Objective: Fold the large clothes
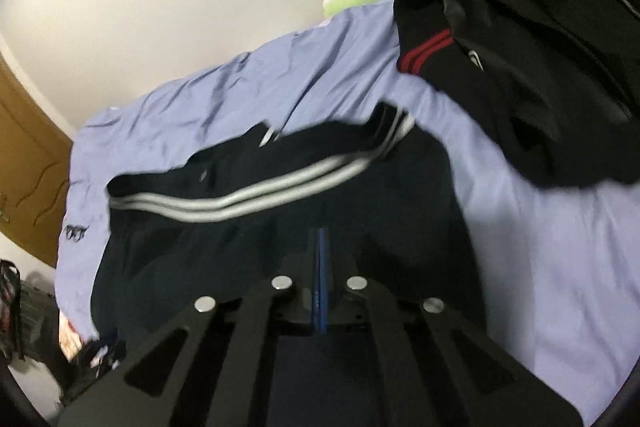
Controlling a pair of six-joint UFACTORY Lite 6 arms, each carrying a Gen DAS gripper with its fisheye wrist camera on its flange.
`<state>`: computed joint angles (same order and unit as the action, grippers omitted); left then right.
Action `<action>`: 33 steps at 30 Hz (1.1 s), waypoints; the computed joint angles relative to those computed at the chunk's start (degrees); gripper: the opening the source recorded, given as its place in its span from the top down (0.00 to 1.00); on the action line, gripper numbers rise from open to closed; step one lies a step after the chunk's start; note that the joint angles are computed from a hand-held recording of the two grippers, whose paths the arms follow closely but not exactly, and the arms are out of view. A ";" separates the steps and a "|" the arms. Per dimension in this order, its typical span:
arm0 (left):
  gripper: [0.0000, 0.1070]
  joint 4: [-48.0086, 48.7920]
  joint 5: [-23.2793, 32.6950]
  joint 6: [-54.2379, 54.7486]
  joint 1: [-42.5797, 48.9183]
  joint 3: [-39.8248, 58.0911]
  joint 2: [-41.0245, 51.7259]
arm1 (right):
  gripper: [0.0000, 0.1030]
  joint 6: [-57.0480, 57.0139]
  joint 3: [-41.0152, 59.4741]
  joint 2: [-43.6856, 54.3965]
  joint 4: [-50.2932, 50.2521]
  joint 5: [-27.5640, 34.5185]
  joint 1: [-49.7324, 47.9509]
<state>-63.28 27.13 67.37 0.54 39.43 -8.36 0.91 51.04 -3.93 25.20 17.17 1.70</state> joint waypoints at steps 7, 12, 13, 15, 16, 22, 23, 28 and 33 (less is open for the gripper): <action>0.62 -13.30 -6.97 11.10 -3.78 -5.05 0.54 | 1.00 -1.19 24.22 29.53 -4.65 2.52 -4.79; 0.62 -14.08 -7.31 15.38 -3.96 -5.34 2.66 | 1.00 0.85 38.80 44.06 -5.41 4.82 -7.32; 0.62 -14.24 -7.23 16.48 -3.74 -5.69 2.71 | 1.00 1.35 41.58 47.13 -4.78 6.12 -7.87; 0.62 -14.14 -7.04 17.80 -3.49 -5.73 3.39 | 1.00 1.21 43.57 50.65 -3.85 6.78 -8.20; 0.62 -14.02 -6.78 17.96 -3.27 -5.45 3.90 | 1.00 1.23 43.41 51.12 -3.47 6.63 -8.23; 0.62 -12.10 -5.80 16.57 -2.34 -3.97 7.04 | 1.00 10.57 36.40 41.98 -11.35 8.18 -5.45; 0.62 -11.42 -5.69 15.71 -2.32 -3.87 6.94 | 1.00 7.83 32.52 36.62 -7.98 8.59 -4.34; 0.64 6.12 -5.43 -1.64 -3.60 -0.76 3.59 | 1.00 6.51 17.39 13.09 -7.64 12.11 6.53; 0.64 22.88 -8.89 -16.37 -5.89 0.47 -2.35 | 1.00 25.30 5.37 -1.66 -17.45 10.72 27.34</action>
<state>-40.40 18.23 51.00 -5.34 39.90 -10.71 26.21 56.41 -5.59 7.76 27.89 29.03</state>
